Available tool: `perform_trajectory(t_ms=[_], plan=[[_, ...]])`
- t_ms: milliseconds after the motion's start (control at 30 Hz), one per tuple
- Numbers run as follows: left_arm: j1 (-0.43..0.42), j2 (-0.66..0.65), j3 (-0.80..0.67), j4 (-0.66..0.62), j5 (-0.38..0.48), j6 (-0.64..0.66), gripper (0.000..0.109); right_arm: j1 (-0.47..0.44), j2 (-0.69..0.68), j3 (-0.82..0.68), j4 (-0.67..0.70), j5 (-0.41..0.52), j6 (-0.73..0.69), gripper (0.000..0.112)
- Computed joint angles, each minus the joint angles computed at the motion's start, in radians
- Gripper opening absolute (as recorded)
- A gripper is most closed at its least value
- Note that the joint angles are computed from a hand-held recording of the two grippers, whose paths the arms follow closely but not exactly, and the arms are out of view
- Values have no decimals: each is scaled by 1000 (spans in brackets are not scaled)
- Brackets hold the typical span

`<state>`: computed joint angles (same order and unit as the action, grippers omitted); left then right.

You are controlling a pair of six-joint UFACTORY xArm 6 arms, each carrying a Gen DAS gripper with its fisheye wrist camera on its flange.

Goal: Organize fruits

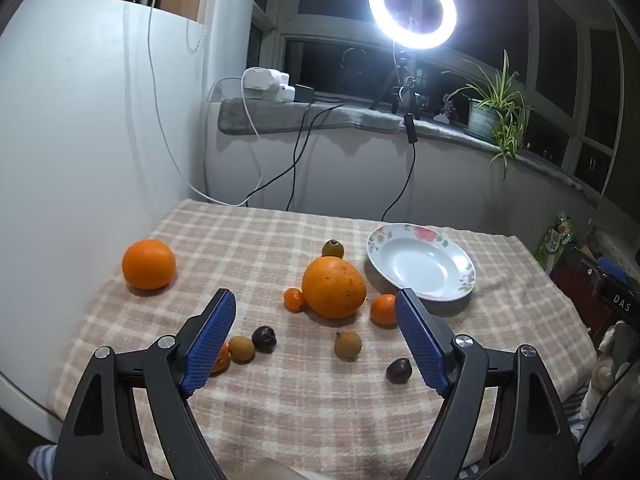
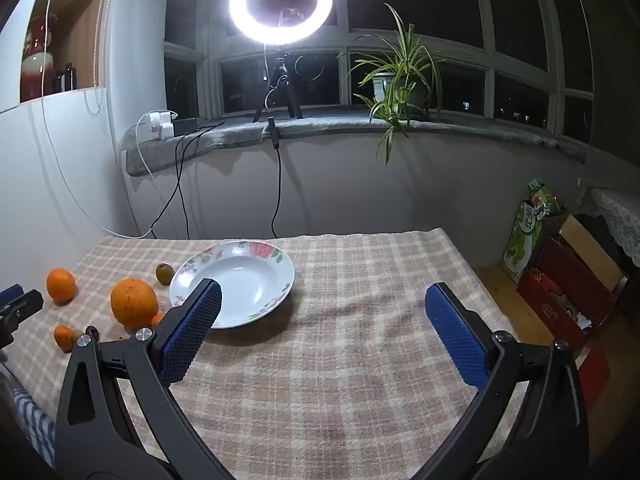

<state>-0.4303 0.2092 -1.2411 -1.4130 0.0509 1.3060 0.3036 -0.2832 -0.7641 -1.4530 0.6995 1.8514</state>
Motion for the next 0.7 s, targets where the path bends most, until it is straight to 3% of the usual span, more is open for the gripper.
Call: perform_trajectory(t_ms=[333,533,600,700], plan=[[2,3,-5,-23,5,20,82,1,4,1,-16,2,18,103],[5,8,-6,81,5,-79,82,4,15,-10,3,8,-9,103],[-2,7,-2,-4,-6,5,82,8,15,-8,-1,11,-2,103],[-2,8,-7,-32,-9,35,82,5,13,-7,-1,6,-2,103]])
